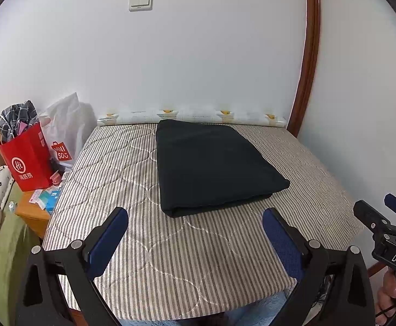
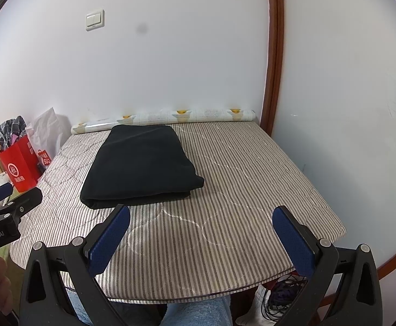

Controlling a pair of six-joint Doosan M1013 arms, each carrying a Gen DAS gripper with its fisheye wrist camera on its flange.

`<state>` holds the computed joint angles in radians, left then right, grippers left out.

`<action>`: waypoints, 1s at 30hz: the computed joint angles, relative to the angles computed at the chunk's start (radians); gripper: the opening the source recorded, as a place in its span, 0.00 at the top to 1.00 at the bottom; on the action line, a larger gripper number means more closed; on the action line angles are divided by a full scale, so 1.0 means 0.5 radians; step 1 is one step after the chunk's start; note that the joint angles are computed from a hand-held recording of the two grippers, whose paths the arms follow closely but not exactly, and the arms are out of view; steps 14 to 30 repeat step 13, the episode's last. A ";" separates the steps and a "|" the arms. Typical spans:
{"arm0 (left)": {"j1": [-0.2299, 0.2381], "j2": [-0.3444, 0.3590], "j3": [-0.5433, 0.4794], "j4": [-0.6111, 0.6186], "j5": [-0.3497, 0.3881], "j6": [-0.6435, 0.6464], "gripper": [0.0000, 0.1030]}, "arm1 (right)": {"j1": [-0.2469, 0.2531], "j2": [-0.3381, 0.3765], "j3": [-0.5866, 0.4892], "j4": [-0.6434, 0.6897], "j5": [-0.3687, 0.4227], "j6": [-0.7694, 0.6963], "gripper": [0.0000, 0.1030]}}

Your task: Fold small clothes

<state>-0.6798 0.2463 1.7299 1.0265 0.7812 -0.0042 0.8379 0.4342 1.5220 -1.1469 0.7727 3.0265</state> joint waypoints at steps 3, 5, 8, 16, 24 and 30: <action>0.000 -0.002 0.003 0.002 0.000 -0.006 0.03 | 0.000 0.000 0.000 0.003 0.004 0.004 0.00; -0.002 -0.005 0.007 0.007 -0.003 -0.013 0.03 | -0.001 -0.003 0.005 0.001 -0.001 0.006 0.00; -0.002 -0.007 0.010 0.008 -0.006 -0.017 0.03 | -0.001 -0.004 0.006 -0.002 -0.004 0.010 0.00; -0.002 -0.007 0.012 0.005 0.004 -0.032 0.03 | 0.001 0.000 0.003 -0.004 -0.008 0.006 0.00; -0.002 -0.007 0.012 0.005 0.004 -0.032 0.03 | 0.001 0.000 0.003 -0.004 -0.008 0.006 0.00; -0.002 -0.007 0.012 0.005 0.004 -0.032 0.03 | 0.001 0.000 0.003 -0.004 -0.008 0.006 0.00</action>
